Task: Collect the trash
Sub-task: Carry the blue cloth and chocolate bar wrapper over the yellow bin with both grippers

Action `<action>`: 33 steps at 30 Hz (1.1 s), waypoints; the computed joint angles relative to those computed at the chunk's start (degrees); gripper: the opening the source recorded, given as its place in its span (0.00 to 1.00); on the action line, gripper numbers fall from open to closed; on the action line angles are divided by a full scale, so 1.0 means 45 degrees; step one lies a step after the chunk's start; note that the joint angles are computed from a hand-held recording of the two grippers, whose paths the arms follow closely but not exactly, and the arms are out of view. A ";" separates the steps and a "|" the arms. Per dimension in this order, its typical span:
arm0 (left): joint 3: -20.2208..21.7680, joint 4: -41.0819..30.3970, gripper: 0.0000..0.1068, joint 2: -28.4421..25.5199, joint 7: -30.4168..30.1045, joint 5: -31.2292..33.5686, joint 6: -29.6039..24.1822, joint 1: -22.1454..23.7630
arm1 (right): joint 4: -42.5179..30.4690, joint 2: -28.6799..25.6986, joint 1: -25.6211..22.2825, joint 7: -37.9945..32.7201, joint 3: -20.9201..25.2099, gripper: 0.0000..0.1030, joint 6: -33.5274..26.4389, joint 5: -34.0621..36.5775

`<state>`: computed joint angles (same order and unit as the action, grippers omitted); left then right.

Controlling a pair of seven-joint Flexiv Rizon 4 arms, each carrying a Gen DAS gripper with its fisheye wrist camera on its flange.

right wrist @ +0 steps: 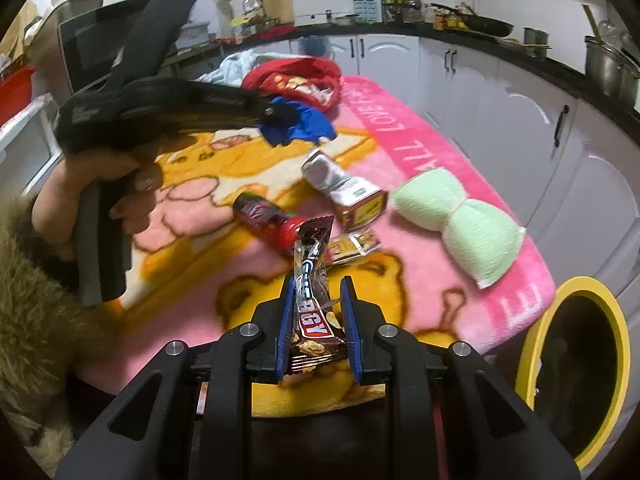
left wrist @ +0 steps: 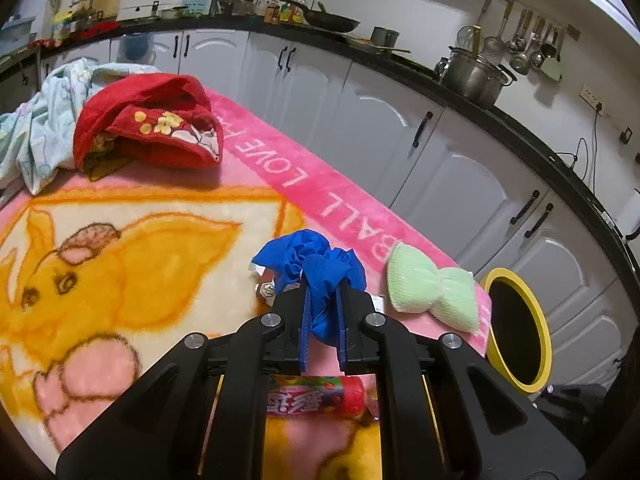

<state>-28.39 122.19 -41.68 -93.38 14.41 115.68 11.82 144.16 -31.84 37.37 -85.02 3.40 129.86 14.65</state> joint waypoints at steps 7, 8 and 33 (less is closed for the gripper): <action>-0.0283 0.0154 0.05 0.0150 -0.0110 0.0322 0.0175 -0.0059 | 0.0329 0.0300 -0.0332 0.0173 0.0007 0.21 0.0567 0.0429; -0.0389 0.0158 0.05 0.0143 -0.0124 0.0383 0.0146 -0.0019 | 0.0460 0.0393 -0.0321 0.0208 0.0035 0.21 0.0688 0.0573; -0.0288 -0.0469 0.04 0.0214 0.0719 0.0144 -0.0105 -0.2223 | 0.1798 0.0939 -0.2562 0.1652 0.0236 0.21 0.2799 0.1190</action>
